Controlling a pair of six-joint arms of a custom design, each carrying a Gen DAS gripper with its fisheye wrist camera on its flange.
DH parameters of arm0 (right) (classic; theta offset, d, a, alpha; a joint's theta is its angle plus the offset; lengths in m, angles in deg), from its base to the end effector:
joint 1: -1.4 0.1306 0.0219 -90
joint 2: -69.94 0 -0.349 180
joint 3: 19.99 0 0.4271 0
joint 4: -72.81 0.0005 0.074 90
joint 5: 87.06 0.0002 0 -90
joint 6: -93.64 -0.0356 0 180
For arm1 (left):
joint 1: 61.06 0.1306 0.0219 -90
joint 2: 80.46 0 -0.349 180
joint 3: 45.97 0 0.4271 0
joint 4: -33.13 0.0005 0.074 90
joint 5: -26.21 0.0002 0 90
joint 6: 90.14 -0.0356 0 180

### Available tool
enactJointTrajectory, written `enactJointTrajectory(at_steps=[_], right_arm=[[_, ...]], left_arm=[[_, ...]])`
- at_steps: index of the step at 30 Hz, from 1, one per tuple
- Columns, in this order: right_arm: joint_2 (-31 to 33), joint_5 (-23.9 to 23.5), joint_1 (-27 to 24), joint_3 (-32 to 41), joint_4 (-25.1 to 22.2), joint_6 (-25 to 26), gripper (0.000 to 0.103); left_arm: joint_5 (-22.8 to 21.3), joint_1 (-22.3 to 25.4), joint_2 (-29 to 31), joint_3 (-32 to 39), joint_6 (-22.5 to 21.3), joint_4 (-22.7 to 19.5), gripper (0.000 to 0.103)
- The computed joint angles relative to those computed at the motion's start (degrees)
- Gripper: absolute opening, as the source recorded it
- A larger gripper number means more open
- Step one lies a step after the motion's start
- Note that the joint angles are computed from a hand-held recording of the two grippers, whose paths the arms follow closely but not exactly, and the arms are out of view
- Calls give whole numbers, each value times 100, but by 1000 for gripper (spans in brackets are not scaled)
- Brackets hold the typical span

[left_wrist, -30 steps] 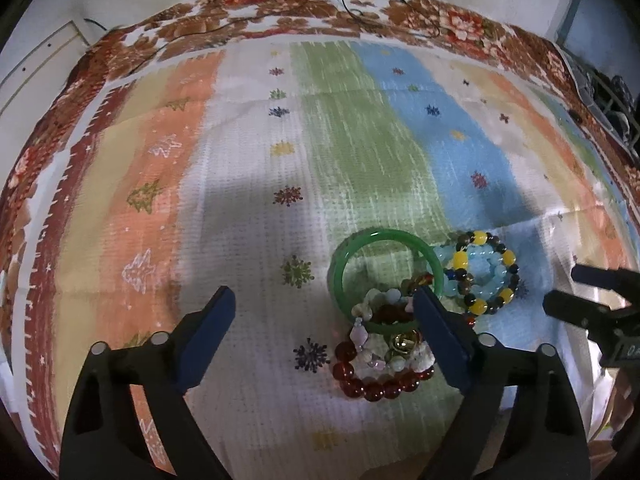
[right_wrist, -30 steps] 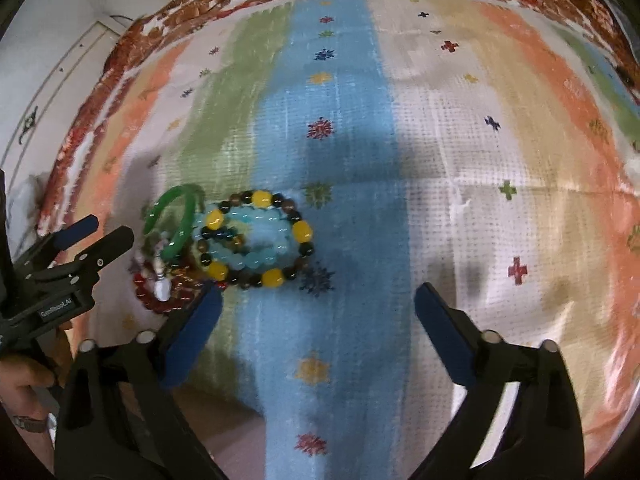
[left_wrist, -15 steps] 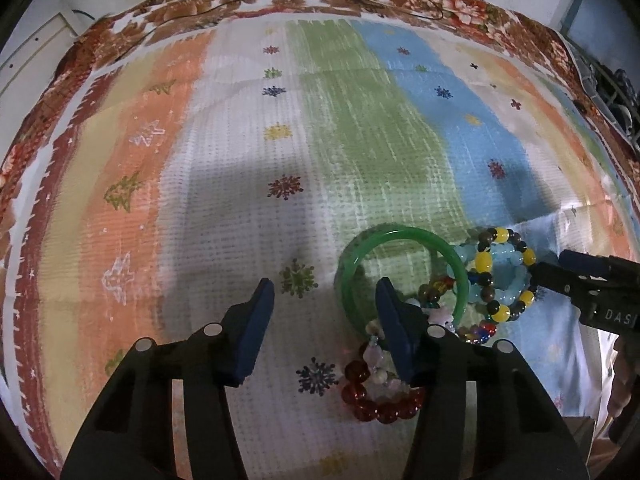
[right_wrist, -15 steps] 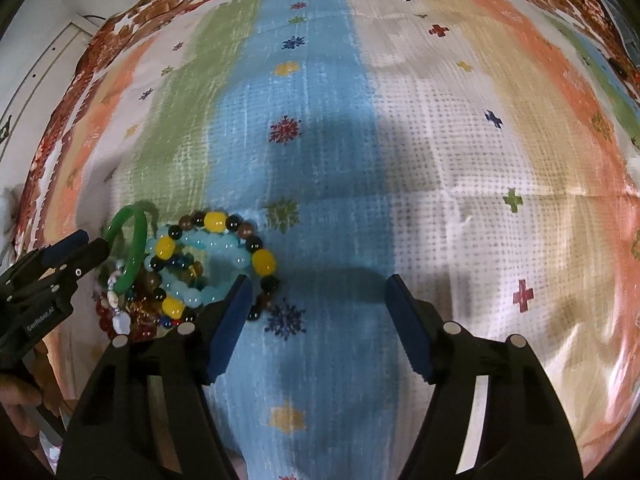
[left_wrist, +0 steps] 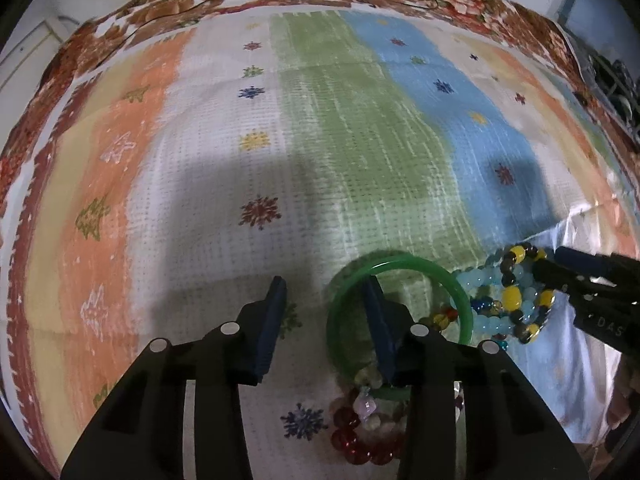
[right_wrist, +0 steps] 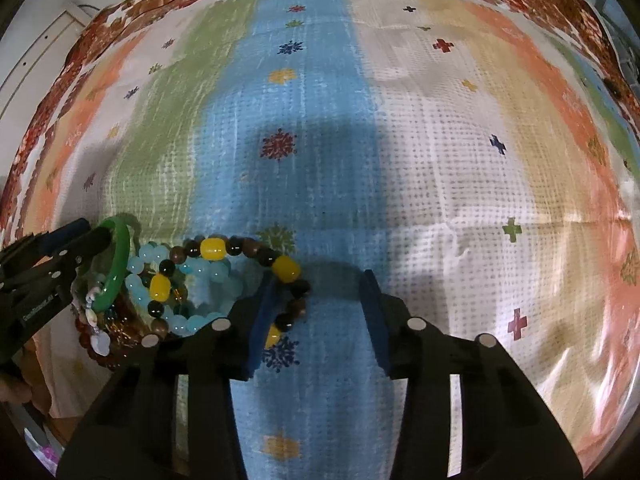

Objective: Organize jewelry
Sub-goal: 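Close left gripper on the green jade bangle while right gripper grasps the yellow-black beaded bracelet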

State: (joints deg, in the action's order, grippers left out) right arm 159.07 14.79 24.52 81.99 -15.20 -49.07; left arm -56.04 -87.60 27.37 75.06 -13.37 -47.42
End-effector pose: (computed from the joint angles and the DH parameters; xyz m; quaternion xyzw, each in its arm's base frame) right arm 0.4268 0.1737 0.4693 0.2648 0.9502 -0.0018 0.1642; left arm 0.5223 -0.2668 0.4594 0.3452 0.9154 -0.0885 0.1869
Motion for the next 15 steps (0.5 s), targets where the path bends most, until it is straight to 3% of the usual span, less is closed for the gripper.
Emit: enactJointTrajectory(at_steps=[1,3,4,8,15], right_arm=[[-22,9,12,-20,11,33,37],[-49,-83,4,-37,89,105,19],[-53,-146,-15,-38,118,120,17],[-93,-195,-17,-70,168,172,13],[-178,-224,36,-88,229,224,11]], left_arm=[[-100,-42,-39,-76,-101,63,35],[-195,-106,-135,-236,-327,159,25],[-166,-116,-139,-242,-385,137,18],[-101,-80,-127,-179,-402,30,10],[-38,8,-221,-192,-369,74,7]])
